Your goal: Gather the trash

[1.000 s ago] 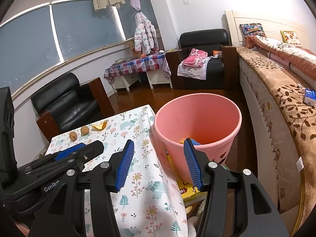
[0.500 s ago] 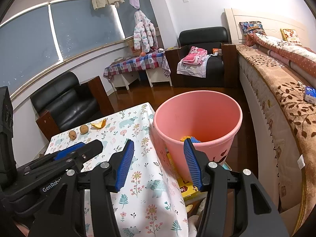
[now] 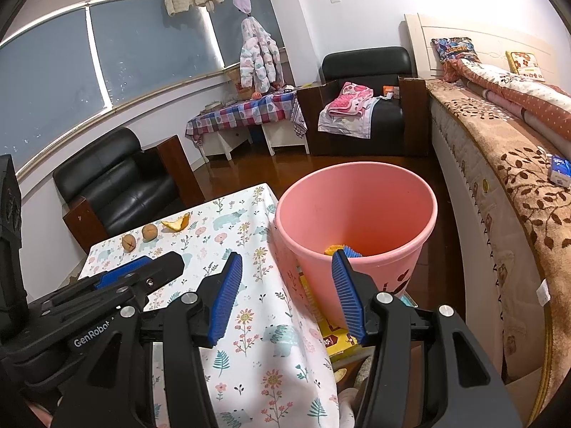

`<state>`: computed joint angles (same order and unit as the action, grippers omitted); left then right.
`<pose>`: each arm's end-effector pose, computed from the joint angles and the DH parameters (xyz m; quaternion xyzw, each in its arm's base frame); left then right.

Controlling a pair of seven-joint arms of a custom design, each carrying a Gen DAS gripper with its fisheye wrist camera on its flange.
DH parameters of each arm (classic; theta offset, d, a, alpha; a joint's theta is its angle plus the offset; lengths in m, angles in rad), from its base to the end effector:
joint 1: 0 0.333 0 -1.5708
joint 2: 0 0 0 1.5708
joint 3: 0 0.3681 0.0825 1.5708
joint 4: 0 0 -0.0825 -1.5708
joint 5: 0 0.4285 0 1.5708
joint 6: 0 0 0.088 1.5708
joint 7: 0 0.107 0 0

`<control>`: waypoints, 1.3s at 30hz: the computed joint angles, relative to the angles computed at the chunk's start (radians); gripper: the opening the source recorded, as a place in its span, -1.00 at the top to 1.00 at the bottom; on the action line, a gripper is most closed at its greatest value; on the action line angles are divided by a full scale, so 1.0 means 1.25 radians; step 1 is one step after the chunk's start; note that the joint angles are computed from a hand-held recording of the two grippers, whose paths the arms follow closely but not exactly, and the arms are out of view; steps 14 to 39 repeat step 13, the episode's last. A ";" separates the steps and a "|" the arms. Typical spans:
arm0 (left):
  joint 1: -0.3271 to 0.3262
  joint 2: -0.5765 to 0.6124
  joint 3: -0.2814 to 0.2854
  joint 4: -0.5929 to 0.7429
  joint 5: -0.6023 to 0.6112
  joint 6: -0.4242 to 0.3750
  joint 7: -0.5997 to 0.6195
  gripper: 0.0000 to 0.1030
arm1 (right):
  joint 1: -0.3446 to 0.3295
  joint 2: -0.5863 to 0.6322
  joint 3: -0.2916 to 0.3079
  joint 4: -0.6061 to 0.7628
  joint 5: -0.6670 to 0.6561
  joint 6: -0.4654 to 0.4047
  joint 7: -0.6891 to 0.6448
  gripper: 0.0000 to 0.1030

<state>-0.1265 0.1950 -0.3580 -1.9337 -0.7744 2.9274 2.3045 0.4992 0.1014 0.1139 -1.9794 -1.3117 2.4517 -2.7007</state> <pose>0.6346 -0.2663 0.4993 -0.4649 0.7724 -0.4130 0.1290 0.5365 0.3746 0.4864 -0.4553 0.7453 -0.3263 0.3617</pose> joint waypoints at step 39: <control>-0.001 0.019 0.015 0.014 0.063 -0.015 -0.065 0.22 | 0.000 0.022 -0.006 0.019 0.018 0.016 -0.037 -0.03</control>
